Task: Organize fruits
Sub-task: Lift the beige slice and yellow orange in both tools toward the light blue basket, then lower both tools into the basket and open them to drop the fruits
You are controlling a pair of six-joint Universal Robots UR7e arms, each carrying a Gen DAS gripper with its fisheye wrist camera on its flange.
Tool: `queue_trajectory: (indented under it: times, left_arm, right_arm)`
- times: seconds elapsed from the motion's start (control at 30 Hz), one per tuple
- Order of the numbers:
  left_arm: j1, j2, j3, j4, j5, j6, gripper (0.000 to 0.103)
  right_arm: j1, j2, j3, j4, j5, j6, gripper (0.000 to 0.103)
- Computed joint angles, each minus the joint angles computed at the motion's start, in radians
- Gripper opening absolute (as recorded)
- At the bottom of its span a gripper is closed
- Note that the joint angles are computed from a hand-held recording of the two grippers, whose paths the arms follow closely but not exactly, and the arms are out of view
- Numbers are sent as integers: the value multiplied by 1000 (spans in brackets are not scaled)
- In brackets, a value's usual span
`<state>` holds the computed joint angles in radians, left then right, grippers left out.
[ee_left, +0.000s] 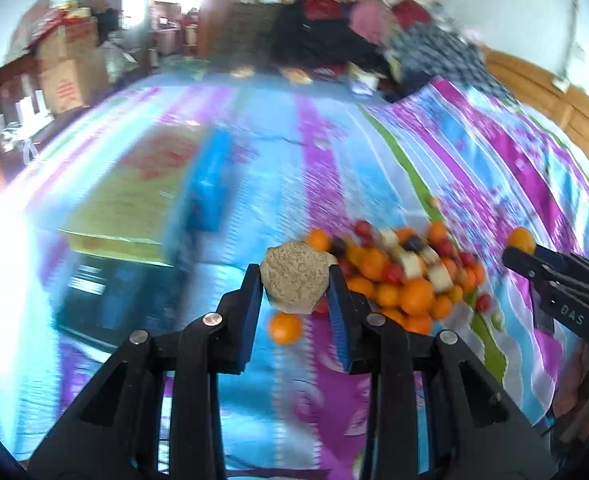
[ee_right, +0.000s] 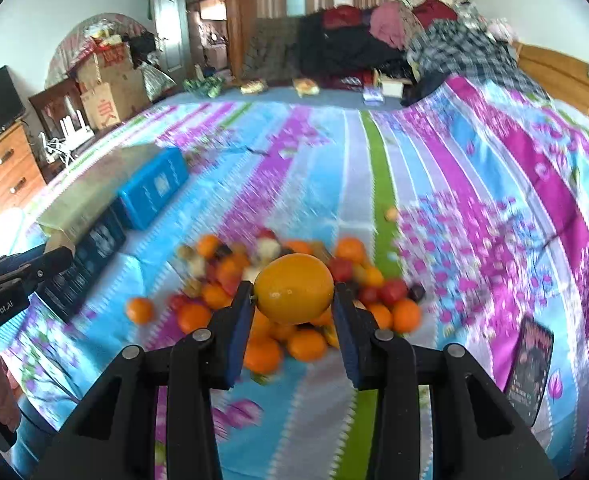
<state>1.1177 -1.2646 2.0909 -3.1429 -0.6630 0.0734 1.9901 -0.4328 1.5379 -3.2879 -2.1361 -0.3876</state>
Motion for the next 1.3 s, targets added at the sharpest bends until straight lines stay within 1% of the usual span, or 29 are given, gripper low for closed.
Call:
queue_trajectory:
  times: [0.2,0.33,0.57,0.67,0.8,0.93,1.07,1.13,1.2,1.27,1.3]
  left_arm:
    - [-8,-95,-7,30,93,-29,33]
    - [-18,-153,-4,28,154,-21,33]
    - [-17,-259,12,53,243,-36,33]
    - [-13,-306,24,45,288,-31,33]
    - [3,-378,40,69,337,-61,33]
    - [27,-434,46,95,369,-82,33]
    - [60,-476,55,141,382,-128,33]
    - [81,-497,60,186,377,-167,33]
    - [106,-515,60,258,366,-229,33]
    - [136,-544,59,359,340,-298,33]
    - [149,-549,57,386,324,-323,33]
  right_arm:
    - [77,51,-129,95,40,16,42]
    - [126,98,-227,173,83,30,42]
    - [219,220,-445,332,157,49,42]
    - [249,265,-523,385,186,56,42]
    - [287,329,-631,470,228,66,42]
    - [318,398,-750,566,269,73,42]
    - [350,475,-872,660,291,66,42]
    - [359,510,-933,707,297,62,42]
    - [370,553,-1012,781,312,64,42]
    - [374,591,-1079,842,324,68,42]
    - [376,611,-1116,881,330,71,42]
